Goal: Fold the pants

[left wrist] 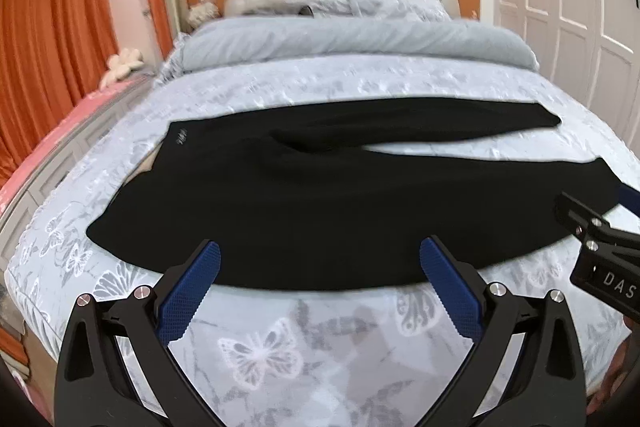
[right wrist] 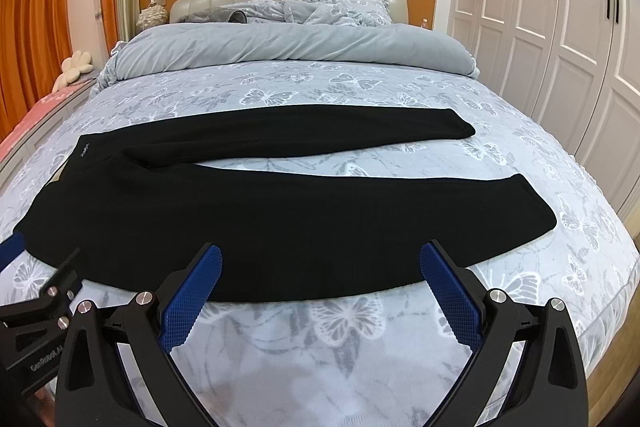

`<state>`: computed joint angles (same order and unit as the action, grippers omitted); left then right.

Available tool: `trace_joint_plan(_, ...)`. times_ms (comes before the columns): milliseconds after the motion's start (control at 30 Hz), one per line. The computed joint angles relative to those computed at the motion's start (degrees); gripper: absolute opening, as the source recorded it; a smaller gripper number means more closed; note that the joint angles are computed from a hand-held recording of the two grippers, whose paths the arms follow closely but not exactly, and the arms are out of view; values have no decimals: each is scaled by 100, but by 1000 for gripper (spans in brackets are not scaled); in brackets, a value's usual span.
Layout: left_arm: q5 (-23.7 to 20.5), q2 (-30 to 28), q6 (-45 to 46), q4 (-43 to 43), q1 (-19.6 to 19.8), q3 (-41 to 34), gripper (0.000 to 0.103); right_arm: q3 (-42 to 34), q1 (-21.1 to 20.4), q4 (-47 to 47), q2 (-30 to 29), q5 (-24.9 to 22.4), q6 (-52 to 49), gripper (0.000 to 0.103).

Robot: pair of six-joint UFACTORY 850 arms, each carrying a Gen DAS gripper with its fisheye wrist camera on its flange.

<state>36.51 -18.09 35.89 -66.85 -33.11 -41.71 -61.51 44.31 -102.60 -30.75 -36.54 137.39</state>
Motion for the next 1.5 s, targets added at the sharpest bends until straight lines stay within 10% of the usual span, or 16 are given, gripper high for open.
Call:
trace_joint_plan(700,358,-45,-118,-187,-40,8,98,4,2,19,5,9,-15,98)
trace_joint_plan(1267,-415,23,-133,48,178,-17,98,7,0,-31,-11,15,61,98)
trace_joint_plan(1500,-1193,112,-661,1091,1257,82,98,49,-599,-189,18,514,-440,98)
